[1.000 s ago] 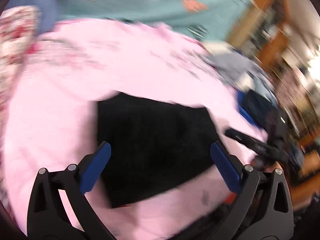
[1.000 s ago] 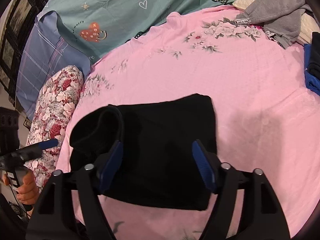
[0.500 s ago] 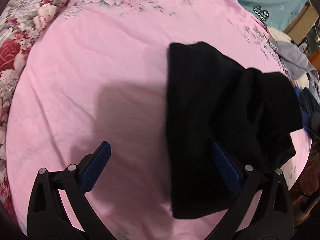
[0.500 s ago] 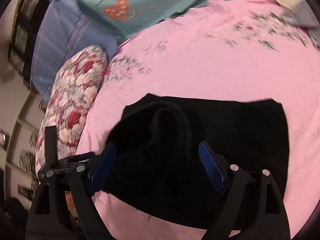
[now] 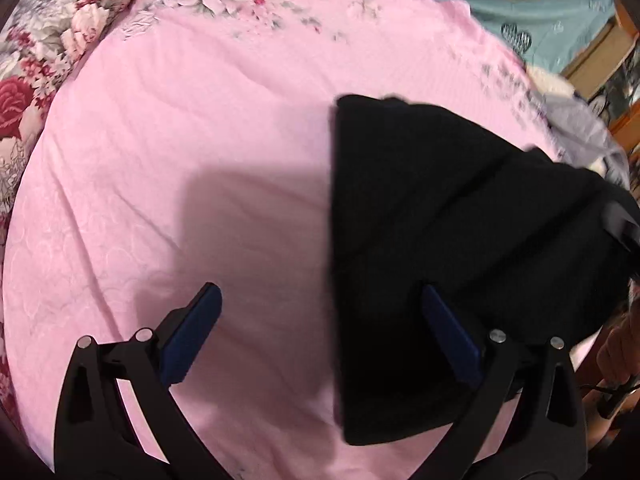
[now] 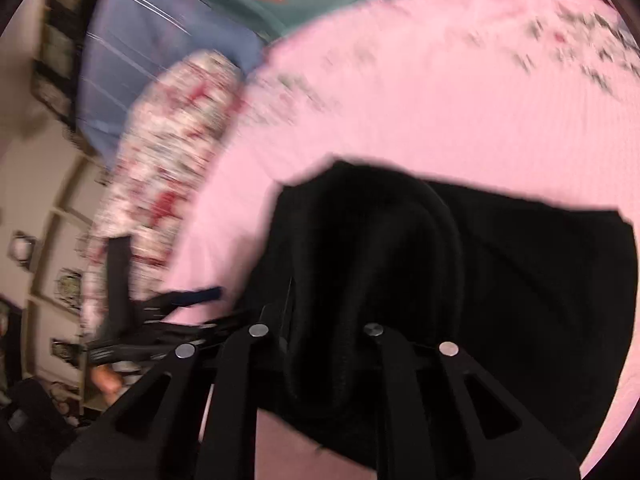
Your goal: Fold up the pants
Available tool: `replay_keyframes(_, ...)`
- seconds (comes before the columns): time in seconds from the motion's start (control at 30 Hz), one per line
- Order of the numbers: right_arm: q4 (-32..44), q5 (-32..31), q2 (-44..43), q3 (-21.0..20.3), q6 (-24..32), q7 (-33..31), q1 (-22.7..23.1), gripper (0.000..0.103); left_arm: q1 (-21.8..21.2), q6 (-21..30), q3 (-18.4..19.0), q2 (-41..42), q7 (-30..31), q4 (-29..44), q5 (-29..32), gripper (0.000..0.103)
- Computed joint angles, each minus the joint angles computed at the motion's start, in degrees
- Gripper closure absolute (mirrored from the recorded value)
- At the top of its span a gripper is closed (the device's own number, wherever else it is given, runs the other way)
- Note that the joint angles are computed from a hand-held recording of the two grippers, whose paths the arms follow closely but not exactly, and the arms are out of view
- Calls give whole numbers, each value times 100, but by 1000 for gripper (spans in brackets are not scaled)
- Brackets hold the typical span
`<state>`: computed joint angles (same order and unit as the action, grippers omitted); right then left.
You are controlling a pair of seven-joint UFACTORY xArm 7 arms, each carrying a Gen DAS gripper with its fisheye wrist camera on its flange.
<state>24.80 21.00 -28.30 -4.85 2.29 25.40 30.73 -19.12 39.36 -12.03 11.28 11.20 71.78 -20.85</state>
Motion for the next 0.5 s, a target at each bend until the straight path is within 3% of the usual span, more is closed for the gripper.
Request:
replay_keyframes(0.03,-185,56,-437,24,-157,-138,22,89,83,26,-49,-58,177,-17,-298,2)
replay_keyframes(0.1,-496,-230,-1306,401,27,91,-492,89,167,162,-128,-97,602,15,-780,2)
replay_keyframes(0.17,-814,-263,-1997,574,411,141,-905,83,-24,19,-68,-11,360,29,-388,2)
replay_keyframes(0.23,-981,-448,-2037,317,776,332,-909,43,-244,36,20,242,-203,207,252,2)
replay_keyframes(0.27,-988,-390,-1798,490,1151,686,-1215,22,-304,196,34,405,-352,353,465,2)
replay_keyframes(0.33,-940,-431,-1366,681,1522,1095,-1505,22,-337,26,19,358,-423,246,639,2)
replay_keyframes(0.43,-1515,0,-1803,143,867,899,-937,22,-278,105,-3,334,-445,277,645,2)
replay_keyframes(0.5,-1743,-18,-2200,87,725,862,-833,22,-197,211,-2,313,-428,262,571,2)
